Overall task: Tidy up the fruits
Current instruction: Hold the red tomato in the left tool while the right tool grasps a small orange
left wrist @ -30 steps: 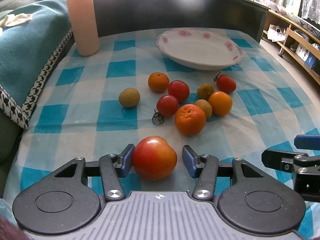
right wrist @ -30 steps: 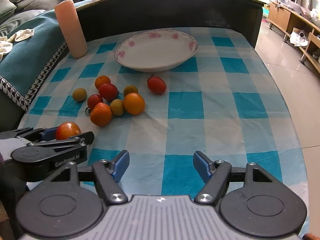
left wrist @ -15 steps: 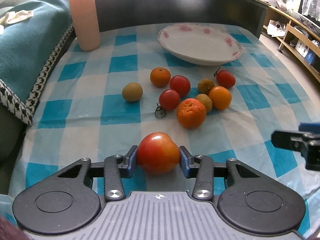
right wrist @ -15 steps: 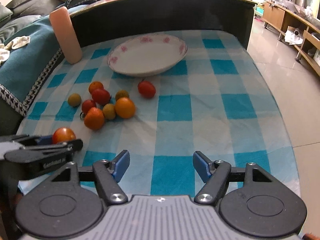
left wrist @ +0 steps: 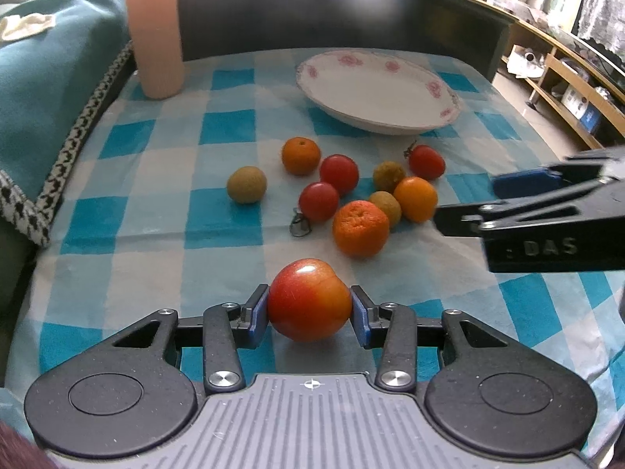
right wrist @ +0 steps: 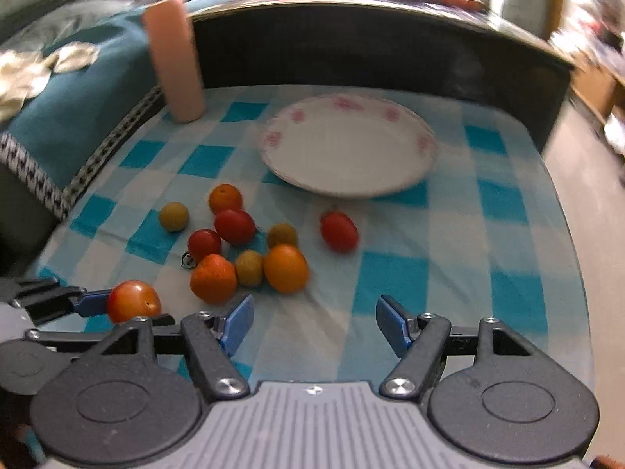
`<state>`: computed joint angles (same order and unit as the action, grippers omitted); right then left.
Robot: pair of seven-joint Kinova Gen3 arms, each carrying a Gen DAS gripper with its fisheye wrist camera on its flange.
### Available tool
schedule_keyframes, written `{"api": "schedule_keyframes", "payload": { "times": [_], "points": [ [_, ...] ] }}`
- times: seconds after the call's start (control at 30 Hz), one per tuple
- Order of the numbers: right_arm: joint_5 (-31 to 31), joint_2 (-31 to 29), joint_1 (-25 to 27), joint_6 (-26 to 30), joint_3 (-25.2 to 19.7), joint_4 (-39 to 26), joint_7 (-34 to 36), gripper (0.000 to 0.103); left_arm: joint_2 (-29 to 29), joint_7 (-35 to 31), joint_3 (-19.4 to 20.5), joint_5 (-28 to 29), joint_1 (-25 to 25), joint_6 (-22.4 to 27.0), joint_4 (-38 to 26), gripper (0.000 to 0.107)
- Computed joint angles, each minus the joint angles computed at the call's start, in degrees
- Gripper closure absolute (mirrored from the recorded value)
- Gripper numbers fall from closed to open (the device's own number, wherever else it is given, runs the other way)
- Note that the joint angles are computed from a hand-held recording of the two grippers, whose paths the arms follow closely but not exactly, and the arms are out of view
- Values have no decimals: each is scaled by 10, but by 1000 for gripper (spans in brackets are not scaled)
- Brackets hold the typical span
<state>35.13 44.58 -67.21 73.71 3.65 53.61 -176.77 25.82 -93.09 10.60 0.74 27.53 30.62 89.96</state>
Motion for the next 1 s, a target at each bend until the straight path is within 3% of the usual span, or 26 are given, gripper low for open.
{"api": "schedule_keyframes", "payload": {
  "times": [0.1,0.2,0.3,0.47,0.57,0.63,1.0],
  "points": [
    [4,-14,20,-49,-13,34,46,29,8,3,-3,-5,6,16,-13,57],
    [0,-23,37,-93,-19,59,69,32,8,-8,6,5,-3,1,-7,57],
    [-13,-17,51,-110,-23,57,102,35,6,-31,24,29,-26,-19,7,56],
    [-29,-19,65,-159,-20,72,121,42,4,-43,23,38,-25,-26,11,56],
    [-34,-16,62,-156,-15,65,132,46,4,-40,15,35,-18,-26,9,56],
    [-43,-11,61,-135,-13,50,138,60,4,-35,8,26,-9,-24,9,56],
    [-43,-34,46,-130,-5,72,96,60,2,-36,17,24,-17,-31,15,56]
  ]
}}
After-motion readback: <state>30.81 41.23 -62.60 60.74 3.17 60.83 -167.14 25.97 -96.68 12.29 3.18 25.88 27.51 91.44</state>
